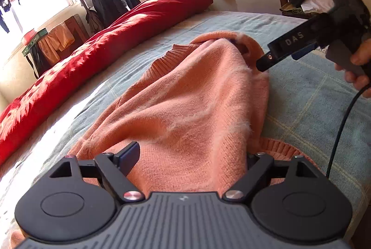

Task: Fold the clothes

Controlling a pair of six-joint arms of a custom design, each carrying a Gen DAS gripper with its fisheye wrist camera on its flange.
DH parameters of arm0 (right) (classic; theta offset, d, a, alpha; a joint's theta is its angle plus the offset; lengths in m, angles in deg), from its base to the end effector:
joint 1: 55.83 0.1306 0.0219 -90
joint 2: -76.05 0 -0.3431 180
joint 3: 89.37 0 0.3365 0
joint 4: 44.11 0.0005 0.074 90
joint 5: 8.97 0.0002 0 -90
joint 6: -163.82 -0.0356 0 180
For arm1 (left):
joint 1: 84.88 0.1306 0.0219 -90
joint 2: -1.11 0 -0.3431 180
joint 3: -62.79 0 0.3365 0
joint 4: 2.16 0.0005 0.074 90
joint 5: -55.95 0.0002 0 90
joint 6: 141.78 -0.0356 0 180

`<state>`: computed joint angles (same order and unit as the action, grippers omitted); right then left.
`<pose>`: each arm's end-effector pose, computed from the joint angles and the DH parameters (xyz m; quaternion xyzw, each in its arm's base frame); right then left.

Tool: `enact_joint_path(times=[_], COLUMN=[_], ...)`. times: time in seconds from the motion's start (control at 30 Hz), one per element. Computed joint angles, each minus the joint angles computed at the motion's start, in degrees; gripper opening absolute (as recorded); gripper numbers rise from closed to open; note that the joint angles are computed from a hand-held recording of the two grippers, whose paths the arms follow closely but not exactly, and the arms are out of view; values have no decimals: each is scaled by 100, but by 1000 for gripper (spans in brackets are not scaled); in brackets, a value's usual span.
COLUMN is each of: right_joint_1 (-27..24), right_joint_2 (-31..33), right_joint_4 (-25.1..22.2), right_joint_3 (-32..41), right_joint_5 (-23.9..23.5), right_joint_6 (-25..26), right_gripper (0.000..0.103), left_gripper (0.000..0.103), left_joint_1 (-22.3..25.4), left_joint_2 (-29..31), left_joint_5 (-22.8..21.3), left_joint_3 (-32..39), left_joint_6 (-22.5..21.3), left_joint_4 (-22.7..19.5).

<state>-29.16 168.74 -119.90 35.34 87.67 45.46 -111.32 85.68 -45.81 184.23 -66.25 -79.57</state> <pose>0.3614 0.1764 0.5759 0.0363 0.9177 0.1338 0.3722 0.3085 -0.1459 0.6032 0.2756 0.8615 0.0492 0.4236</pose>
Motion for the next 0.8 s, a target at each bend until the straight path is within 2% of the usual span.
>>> enact_joint_path(times=[0.07,0.13,0.2,0.3,0.5,0.7,0.8], right_joint_1=[-81,-103,-167,-379,-363,-535,-696], right_joint_2=[336,610,727,801,1303,1657,1772], right_joint_4=[-194,-457,-529,-535,-910,-1157,-1210], right_joint_3=[329,602,667,704,1546,2185,2366], right_joint_5=[0,323,619,473,1117,1589,1678], right_joint_6=[6,168,384,718,1333,1649,1684], right_gripper=[103,103,103,103,103,103,103], left_gripper=[84,84,84,84,84,84,84], left_joint_1=[48,91,132,134,123,170,148], left_joint_2=[-18,-41,-65,-110,-113,-117,-128], left_joint_5=[104,206,306,401,455,621,636], left_joint_3=[-8,-16,-24,-44,17,147,174], left_joint_6=[106,184,259,314,380,451,449], left_joint_4=[-2,-7,-10,26,17,48,71])
